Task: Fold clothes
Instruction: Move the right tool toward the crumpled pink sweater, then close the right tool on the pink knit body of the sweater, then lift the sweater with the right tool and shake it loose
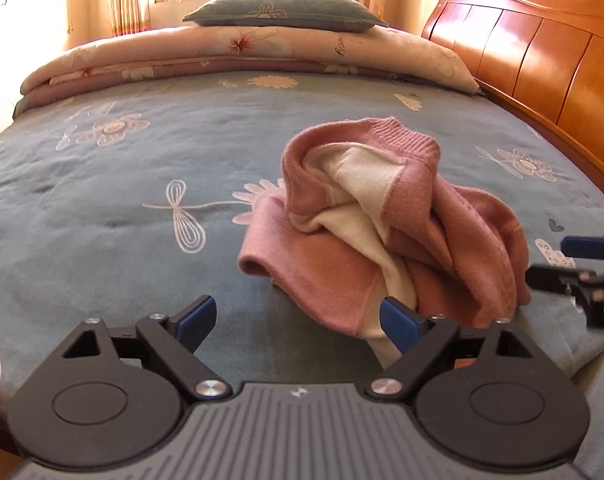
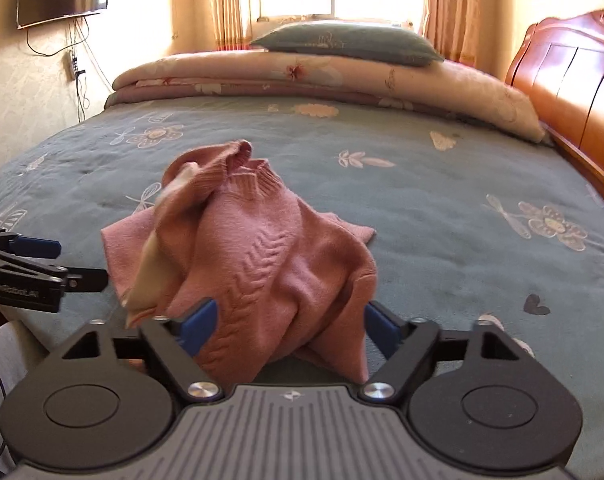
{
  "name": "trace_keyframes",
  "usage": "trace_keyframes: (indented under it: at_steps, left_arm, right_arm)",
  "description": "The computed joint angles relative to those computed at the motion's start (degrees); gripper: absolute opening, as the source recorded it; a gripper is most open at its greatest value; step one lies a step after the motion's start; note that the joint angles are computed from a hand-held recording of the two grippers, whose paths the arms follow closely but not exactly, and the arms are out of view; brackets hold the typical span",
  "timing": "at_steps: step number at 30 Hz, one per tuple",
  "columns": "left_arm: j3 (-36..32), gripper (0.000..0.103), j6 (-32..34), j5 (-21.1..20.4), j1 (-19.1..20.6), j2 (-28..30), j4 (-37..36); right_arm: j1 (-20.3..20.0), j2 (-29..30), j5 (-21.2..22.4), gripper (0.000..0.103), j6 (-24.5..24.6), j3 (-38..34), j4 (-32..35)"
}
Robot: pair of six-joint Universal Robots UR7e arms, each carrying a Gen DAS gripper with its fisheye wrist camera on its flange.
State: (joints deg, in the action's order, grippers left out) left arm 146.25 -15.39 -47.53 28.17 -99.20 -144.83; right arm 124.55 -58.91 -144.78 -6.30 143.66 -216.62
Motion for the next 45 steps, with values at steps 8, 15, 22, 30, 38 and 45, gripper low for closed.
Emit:
trace_keyframes:
  at_steps: [8,15,22,30,38,45]
  left_arm:
    - [-1.8,0.050,1.7,-2.2,3.3,1.6,-0.9]
    - [-2.3,0.050,3.0,-3.7,5.1,2.8,-2.7]
    - [-3.0,0.051,4.1,-4.0,6.4,3.7,-3.9]
    - [-3.5,0.051,8.7,-5.4,6.7,5.8,-8.9]
    - [-6.5,0.052,17.2,-8.8,8.7,8.4,-12.7]
    - [-7.5,0.052,18.4,-8.7,9.1,9.5,-12.8]
  right_arm:
    - [-5.9,-4.5,4.0,0.062,-9.0,-1.7,3.0]
    - [-14.9,-10.3,15.3,0.060,-15.7,-4.8,12.6]
    - [-20.2,-14.6,23.0,0.029,-16.9,-6.6,25.0]
    - [-16.6,-12.3,13.4,0.010,-24.1,-7.2,18.9]
    - [-18.2,-17.9,18.1,0.010,-21.4,-6.1,24.0]
    - [-21.3,-22.5,28.5,0.024,-21.0,-4.9,26.9]
